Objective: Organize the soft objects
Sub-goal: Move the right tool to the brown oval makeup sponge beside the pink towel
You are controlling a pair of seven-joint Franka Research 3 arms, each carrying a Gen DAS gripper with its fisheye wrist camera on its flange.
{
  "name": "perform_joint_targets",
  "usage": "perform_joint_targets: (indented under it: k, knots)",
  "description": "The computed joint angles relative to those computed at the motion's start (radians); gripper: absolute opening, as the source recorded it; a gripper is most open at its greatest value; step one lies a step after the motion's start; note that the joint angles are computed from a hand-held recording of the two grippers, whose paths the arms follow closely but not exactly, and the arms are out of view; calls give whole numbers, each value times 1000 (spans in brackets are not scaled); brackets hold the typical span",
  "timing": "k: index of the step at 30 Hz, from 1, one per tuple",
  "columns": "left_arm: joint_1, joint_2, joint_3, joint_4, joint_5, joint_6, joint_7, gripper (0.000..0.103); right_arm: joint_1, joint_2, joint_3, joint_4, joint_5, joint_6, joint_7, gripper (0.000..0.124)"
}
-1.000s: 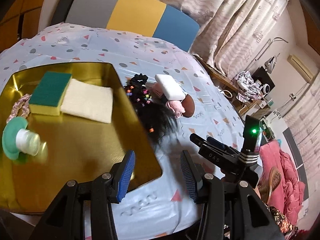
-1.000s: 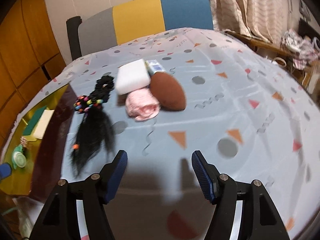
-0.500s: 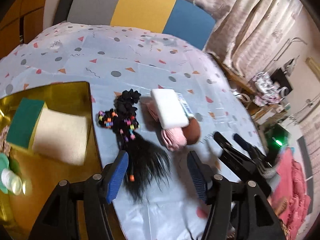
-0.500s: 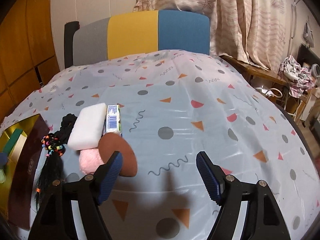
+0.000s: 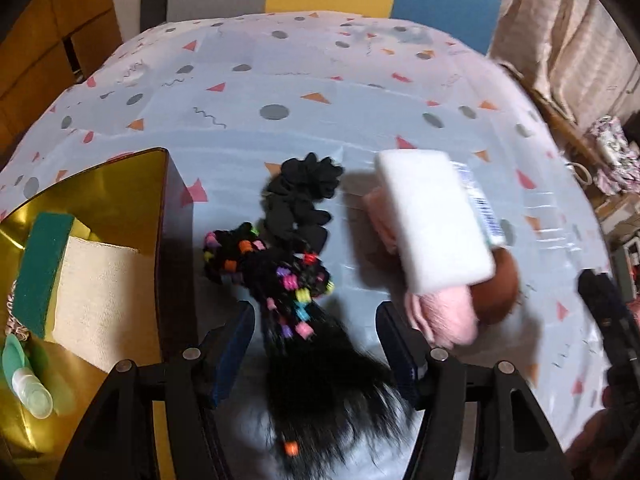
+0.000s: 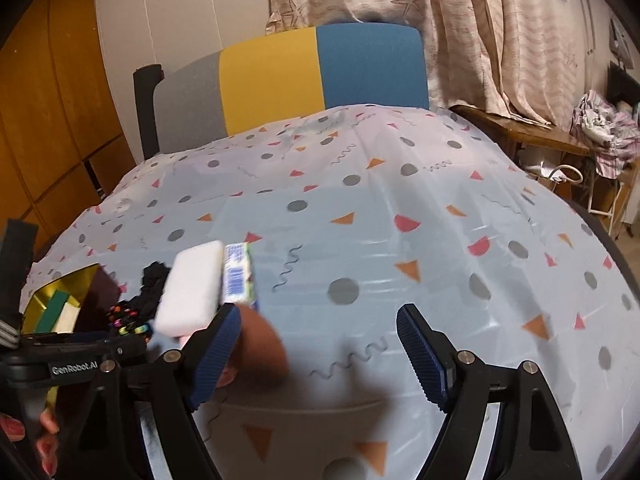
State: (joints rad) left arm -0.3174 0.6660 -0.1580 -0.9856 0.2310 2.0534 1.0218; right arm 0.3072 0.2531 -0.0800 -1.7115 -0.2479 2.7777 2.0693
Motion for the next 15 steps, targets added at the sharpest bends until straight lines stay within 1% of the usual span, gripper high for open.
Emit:
perform_joint_targets:
  k: [1,2,4,5,6,7,8,10,11,12,13,14,15]
  knots:
    - [-13,12,12,17,23,-3,-6,64,-9,5,5,6,21,-4,-9,81]
    - [-26,29,23,43,45,-10,-10,64,-26,8,19,9,70,-12,-20,81]
    - [-47,67,40,103,76,-41,-12,64,-74,9,64,10,222,-32,-75,81]
    - [-55,75,48,111,91,-42,-16,64,-104,8,92,7,319,-36,-115,81]
    - [-58,73,51,102,103,-27,-18,64,-109,7,96,4,359,-40,-128,81]
    - [-69,60,62,74,129,-9,-27,64,-105,7,86,6,367,-49,-122,82]
    - [-74,50,67,50,147,7,-33,64,-92,7,68,9,348,-60,-98,82]
    - [-80,2,76,-44,194,72,-54,59,-84,1,56,3,341,-59,-76,82]
    - [-79,-19,77,-83,213,101,-64,53,-87,-1,59,-1,353,-55,-81,82]
    - [-75,-50,75,-137,229,140,-76,44,-92,-5,65,-4,371,-50,-90,83]
    - [-52,-83,52,-195,210,194,-72,40,-91,-6,66,-6,376,-46,-93,83]
    - [-26,-102,24,-233,173,237,-55,32,-89,-8,65,-9,375,-44,-96,83]
    - [-16,-112,11,-253,155,254,-45,32,-87,-7,64,-7,372,-46,-98,83]
